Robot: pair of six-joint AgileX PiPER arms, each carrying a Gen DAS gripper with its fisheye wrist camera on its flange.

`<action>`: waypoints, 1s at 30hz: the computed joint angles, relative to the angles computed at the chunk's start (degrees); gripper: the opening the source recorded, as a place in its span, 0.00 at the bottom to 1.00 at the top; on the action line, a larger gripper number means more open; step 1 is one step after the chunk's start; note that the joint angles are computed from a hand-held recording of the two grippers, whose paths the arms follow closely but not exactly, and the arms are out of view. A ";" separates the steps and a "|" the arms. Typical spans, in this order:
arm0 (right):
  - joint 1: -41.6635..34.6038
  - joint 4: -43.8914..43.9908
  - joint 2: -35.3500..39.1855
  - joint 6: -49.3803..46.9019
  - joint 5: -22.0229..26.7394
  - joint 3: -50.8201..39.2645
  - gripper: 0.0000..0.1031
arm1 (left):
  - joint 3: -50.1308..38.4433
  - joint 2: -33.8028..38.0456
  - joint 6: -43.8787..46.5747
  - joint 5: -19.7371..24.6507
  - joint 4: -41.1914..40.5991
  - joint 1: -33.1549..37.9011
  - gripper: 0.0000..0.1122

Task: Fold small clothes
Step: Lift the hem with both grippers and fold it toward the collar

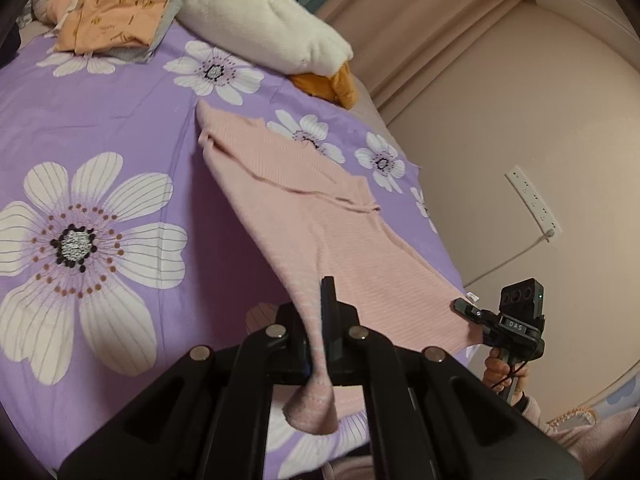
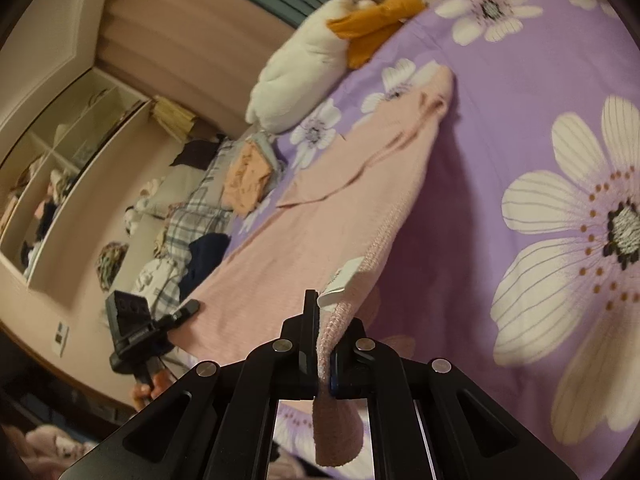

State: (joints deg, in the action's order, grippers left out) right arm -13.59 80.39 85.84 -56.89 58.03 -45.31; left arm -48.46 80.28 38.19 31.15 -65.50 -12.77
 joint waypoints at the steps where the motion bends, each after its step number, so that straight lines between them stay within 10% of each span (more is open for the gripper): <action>1: -0.96 -1.12 -1.70 0.39 1.56 0.10 0.05 | 0.14 -1.42 -2.05 0.85 1.92 0.16 0.02; 13: -2.73 -4.39 -6.78 -0.54 7.70 -5.32 0.05 | -6.29 -3.35 -14.74 6.40 11.99 0.69 0.02; 30: 2.05 -9.23 30.56 22.46 -2.94 -44.51 0.05 | -59.33 44.51 -38.33 14.03 26.06 5.95 0.03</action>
